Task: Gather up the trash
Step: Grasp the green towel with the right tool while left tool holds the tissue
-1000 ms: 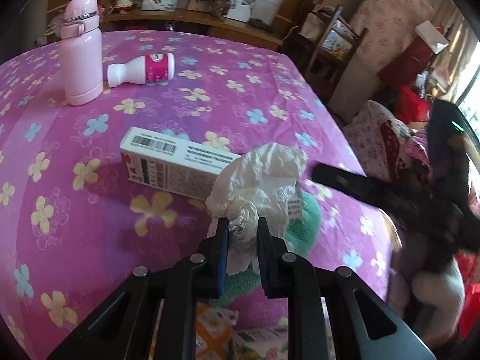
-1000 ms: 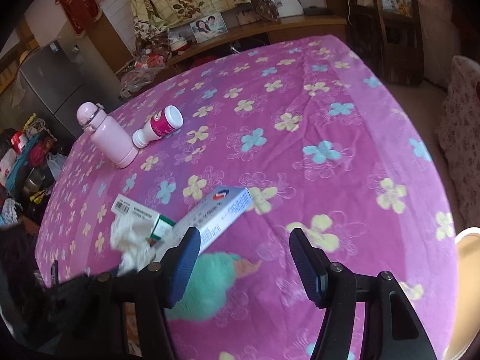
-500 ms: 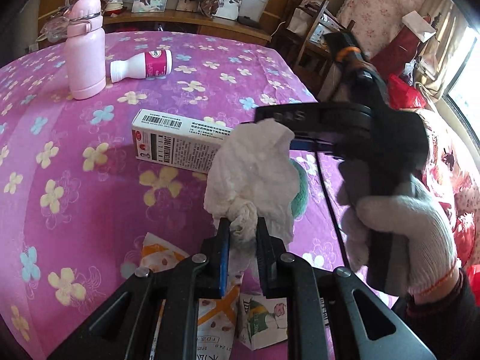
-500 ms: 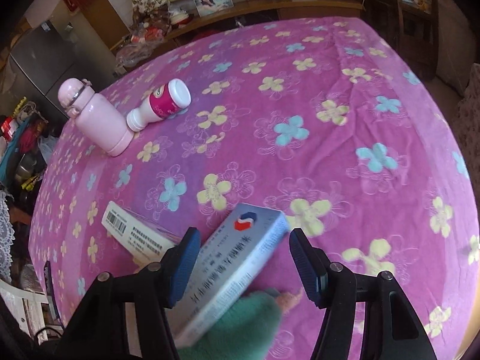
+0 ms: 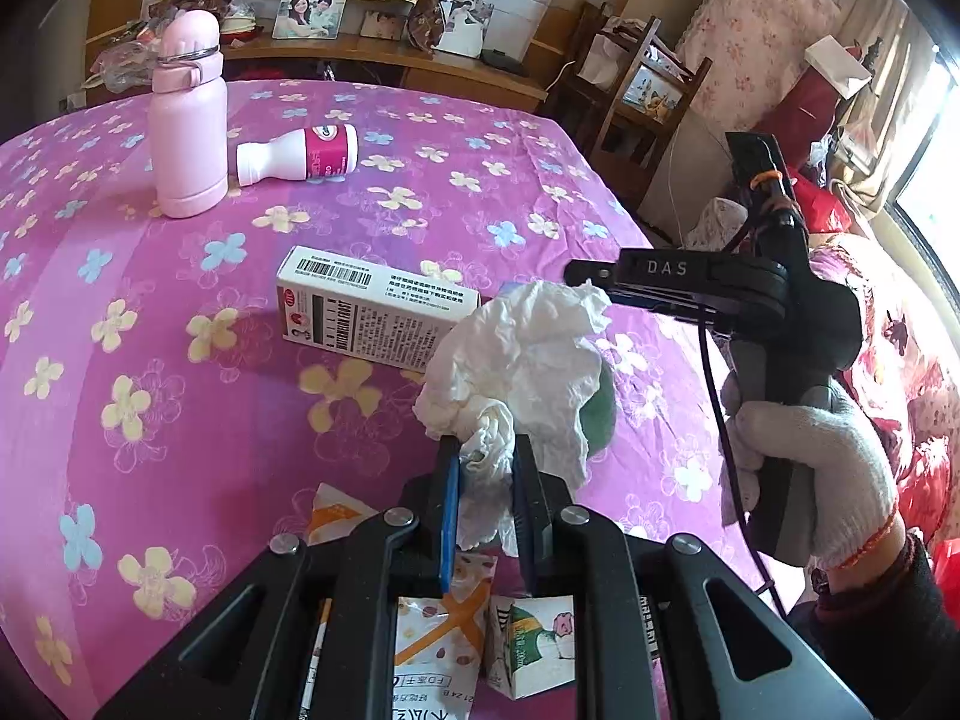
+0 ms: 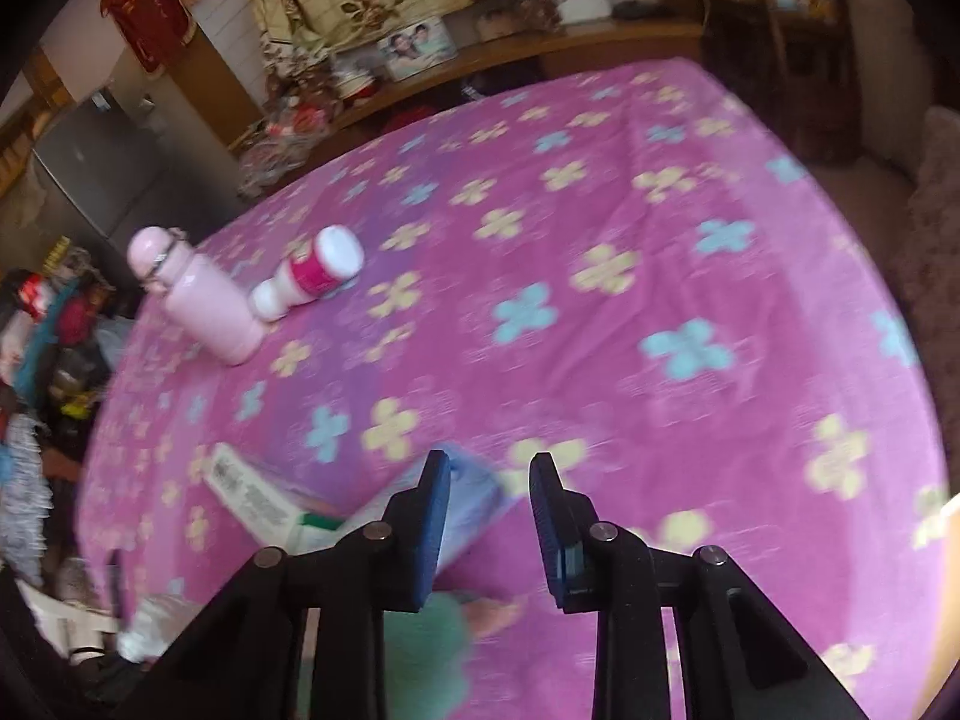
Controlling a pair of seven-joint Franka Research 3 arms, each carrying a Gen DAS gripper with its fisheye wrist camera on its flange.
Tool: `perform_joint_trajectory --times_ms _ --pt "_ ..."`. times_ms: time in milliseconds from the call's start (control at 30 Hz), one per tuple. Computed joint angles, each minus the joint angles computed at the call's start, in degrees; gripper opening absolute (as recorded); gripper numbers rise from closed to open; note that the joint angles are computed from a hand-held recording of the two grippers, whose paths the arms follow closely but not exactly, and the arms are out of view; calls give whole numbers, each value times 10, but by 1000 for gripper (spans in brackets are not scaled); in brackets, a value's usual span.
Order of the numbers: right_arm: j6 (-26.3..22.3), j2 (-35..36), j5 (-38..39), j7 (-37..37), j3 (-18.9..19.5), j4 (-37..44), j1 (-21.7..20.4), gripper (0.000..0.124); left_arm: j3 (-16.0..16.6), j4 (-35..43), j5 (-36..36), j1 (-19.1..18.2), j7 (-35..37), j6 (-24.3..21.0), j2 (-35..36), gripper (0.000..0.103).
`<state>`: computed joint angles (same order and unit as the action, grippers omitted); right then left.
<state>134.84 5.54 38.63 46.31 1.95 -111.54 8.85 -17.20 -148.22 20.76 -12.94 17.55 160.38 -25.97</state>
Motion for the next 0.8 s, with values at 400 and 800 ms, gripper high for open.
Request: perform_joint_trajectory --times_ms 400,800 --pt "-112 3 18 1 -5 26 -18 45 1 -19 10 7 -11 -35 -46 17" --pt "-167 -66 22 -14 -21 -73 -18 68 -5 -36 6 7 -25 -64 -81 17"
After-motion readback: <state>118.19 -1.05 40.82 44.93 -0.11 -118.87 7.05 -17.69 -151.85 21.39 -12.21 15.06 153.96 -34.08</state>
